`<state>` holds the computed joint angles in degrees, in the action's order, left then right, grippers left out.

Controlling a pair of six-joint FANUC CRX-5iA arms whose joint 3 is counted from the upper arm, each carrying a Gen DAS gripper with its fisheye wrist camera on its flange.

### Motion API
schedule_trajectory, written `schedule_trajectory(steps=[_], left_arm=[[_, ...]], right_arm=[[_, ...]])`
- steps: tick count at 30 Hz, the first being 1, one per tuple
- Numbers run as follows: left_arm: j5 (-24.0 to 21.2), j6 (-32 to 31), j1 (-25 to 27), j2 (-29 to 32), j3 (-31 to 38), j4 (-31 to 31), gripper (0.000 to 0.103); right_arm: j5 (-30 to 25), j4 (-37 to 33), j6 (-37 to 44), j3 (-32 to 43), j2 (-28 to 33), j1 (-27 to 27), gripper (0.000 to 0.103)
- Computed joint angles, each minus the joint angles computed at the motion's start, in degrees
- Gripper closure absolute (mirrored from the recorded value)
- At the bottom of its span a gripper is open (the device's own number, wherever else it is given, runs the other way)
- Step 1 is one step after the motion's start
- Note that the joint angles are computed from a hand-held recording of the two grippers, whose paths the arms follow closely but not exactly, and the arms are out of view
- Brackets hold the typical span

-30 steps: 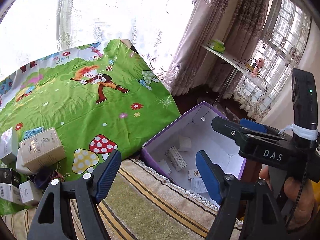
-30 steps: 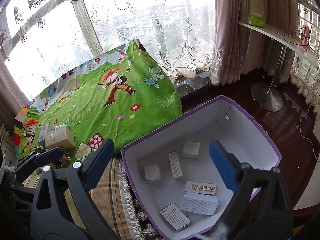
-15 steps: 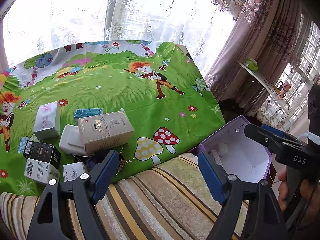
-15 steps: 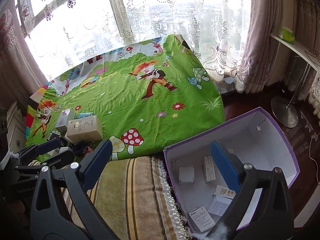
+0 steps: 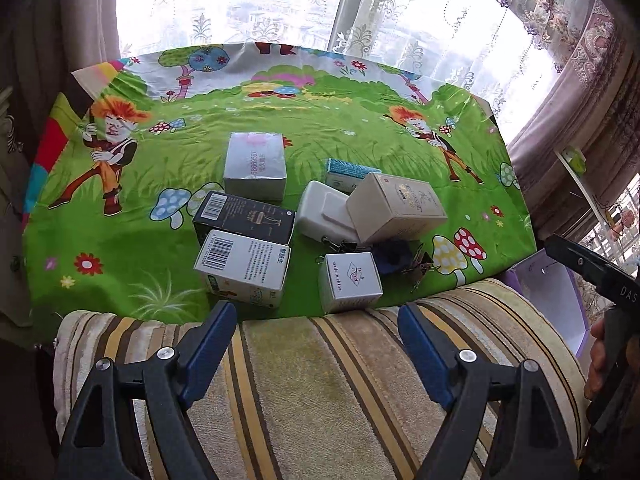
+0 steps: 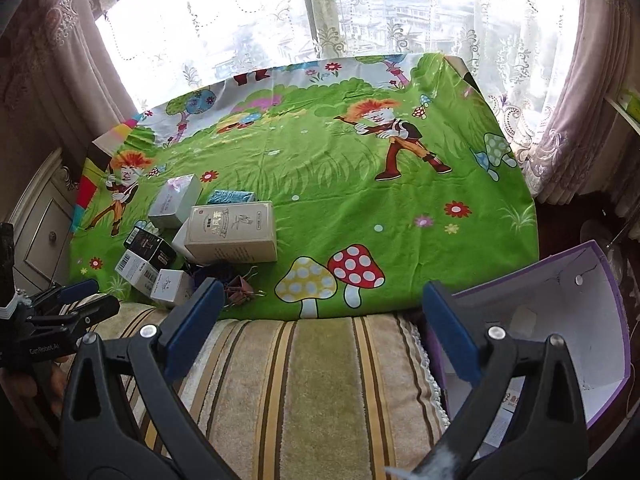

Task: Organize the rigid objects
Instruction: 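Lift both tools away from the purple box back over the bed, then grasp the white barcode box with the left tool while the right grasps the cream printed box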

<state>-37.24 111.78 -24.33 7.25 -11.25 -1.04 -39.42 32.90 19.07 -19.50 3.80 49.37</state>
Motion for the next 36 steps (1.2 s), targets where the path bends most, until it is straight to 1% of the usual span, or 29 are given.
schedule_trajectory(steps=[2,6,8,11,17,23,25,29,33,34,35,36], left_arm=[[-0.22,-1.56,1.57,-0.8,-1.7,1.42,0.019],[-2.49,-3.86,3.21,-0.38,-1.77,2.03,0.019],[-4.33,-4.28,3.18,0.68,-0.43,0.78,0.019],[-6.01,-6.87,3.64,2.56,1.09,1.95,0.019],[-10.12,-7.5,3.24,6.48,6.36,-1.19,0.017],[-13.6,-7.67,3.17,10.38,10.83,-3.04,0.017],[-13.63,-8.24,3.58,10.86,10.97,-2.28,0.017],[-13.93,-9.27,4.13,11.98,11.74,-1.34,0.017],[-13.59,-10.81,4.85,13.16,12.11,0.26,0.017],[-13.29,-11.21,5.03,13.32,11.95,0.74,0.019],[-12.73,-11.63,5.22,13.32,11.57,1.26,0.026],[-12.32,-12.17,5.42,13.26,11.12,2.0,0.029]], right_arm=[[0.73,-1.46,2.02,1.39,1.44,0.03,0.003],[1.14,-5.98,7.65,4.78,4.22,0.2,0.003],[1.19,-7.04,9.35,6.11,5.46,0.3,0.003],[1.23,-8.48,11.32,8.04,7.19,0.25,0.003],[-0.77,-11.91,16.56,12.52,10.78,-0.09,0.002],[-1.24,-13.09,19.02,15.34,13.05,-0.45,0.001],[-1.19,-13.82,20.21,16.47,13.91,-0.62,0.001],[-1.02,-17.7,24.13,19.38,15.69,-1.52,0.001],[-2.56,-21.42,27.5,22.87,17.82,-2.28,0.001],[-3.12,-22.21,28.31,23.73,18.37,-2.42,0.001],[-3.29,-22.48,28.56,24.14,18.7,-2.52,0.001],[-3.34,-22.7,28.68,24.52,18.98,-2.64,0.001]])
